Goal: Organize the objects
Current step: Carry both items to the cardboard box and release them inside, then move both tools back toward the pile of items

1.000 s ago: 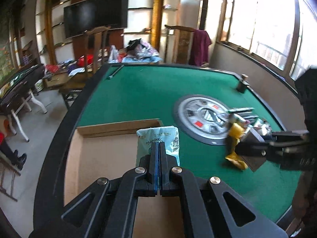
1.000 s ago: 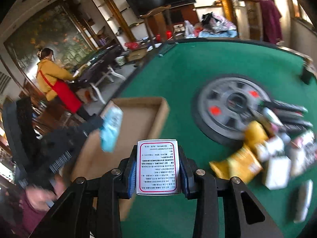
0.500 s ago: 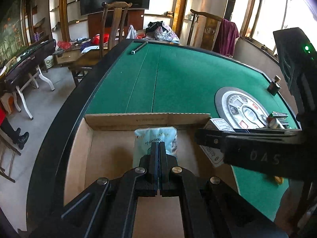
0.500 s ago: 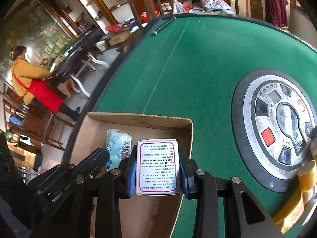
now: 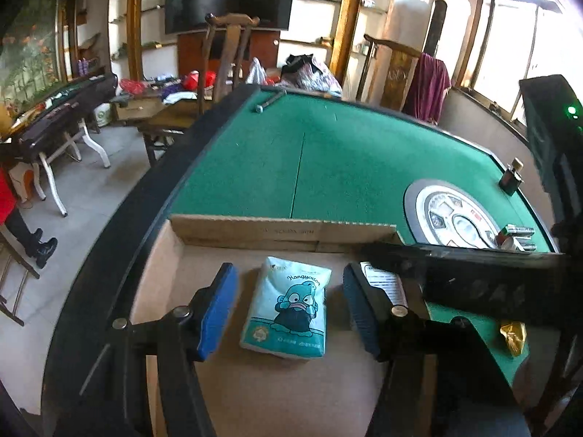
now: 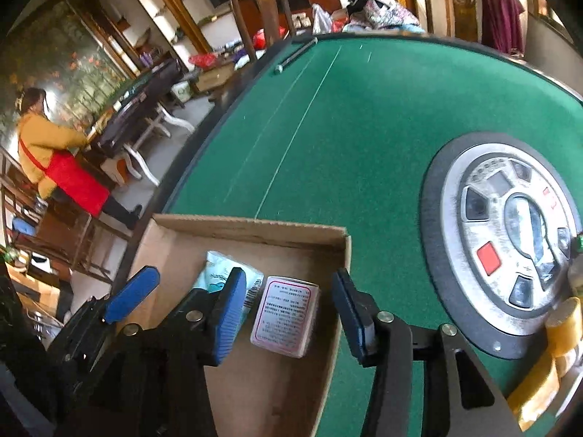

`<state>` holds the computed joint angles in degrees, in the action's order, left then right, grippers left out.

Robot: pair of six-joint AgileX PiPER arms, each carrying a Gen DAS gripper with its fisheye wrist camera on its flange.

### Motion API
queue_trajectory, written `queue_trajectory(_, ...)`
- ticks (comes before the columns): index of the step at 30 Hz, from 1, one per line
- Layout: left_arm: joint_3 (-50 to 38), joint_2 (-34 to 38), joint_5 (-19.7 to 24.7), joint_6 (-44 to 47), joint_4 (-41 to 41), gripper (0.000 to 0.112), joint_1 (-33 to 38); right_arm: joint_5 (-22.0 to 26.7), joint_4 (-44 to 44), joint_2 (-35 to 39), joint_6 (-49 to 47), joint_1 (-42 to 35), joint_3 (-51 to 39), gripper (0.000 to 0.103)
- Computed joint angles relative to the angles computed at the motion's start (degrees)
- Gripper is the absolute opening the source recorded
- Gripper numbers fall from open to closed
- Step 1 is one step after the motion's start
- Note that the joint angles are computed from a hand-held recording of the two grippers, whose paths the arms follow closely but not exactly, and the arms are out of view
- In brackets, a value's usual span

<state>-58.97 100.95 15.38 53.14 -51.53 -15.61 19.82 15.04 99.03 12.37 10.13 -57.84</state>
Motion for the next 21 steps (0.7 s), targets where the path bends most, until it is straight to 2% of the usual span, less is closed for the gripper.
queue_trajectory(2,1.26,-2.37,-0.68,-6.45,5.84,0.068,-0.73,-1.13,-6.37,-4.35,6.26,0.22,2.79,0.067)
queue_trajectory(5,4.41,-7.29,-3.67,-23.64,22.01,0.077,-3.98,-0.41,-18.86,-12.51,17.56,0.79,6.53,0.072)
queue_trajectory(8,8.42,-12.88,-6.88,-40.82,39.20,0.082,-7.54,3.63,-20.35,-22.47,18.25,-0.43,8.68,0.077)
queue_trajectory(10,10.14,-16.56,-7.11,-52.28,50.52,0.084,-9.69,7.66,-18.89,-28.87,15.37,-1.28,8.23,0.080)
queue_trajectory(13,11.17,-20.74,-4.87,-69.47,66.85,0.085,-12.69,15.61,-25.47,-37.20,19.30,1.62,4.18,0.085)
queue_trajectory(15,11.53,-23.41,-2.81,-80.93,78.24,0.085,-15.01,21.86,-31.05,-39.06,23.78,5.86,-1.74,0.087)
queue_trajectory(17,11.89,-25.80,-0.36,-92.38,89.68,0.085,-17.51,31.07,-32.96,-38.91,24.31,8.72,-11.52,0.088)
queue_trajectory(19,12.02,-28.15,1.71,-97.95,94.76,0.086,-19.43,40.09,-31.94,-37.29,23.34,9.39,-22.97,0.088)
queue_trajectory(21,11.46,-30.05,3.38,-96.82,93.48,0.086,-20.38,46.63,-31.51,-35.16,22.84,9.72,-34.43,0.088)
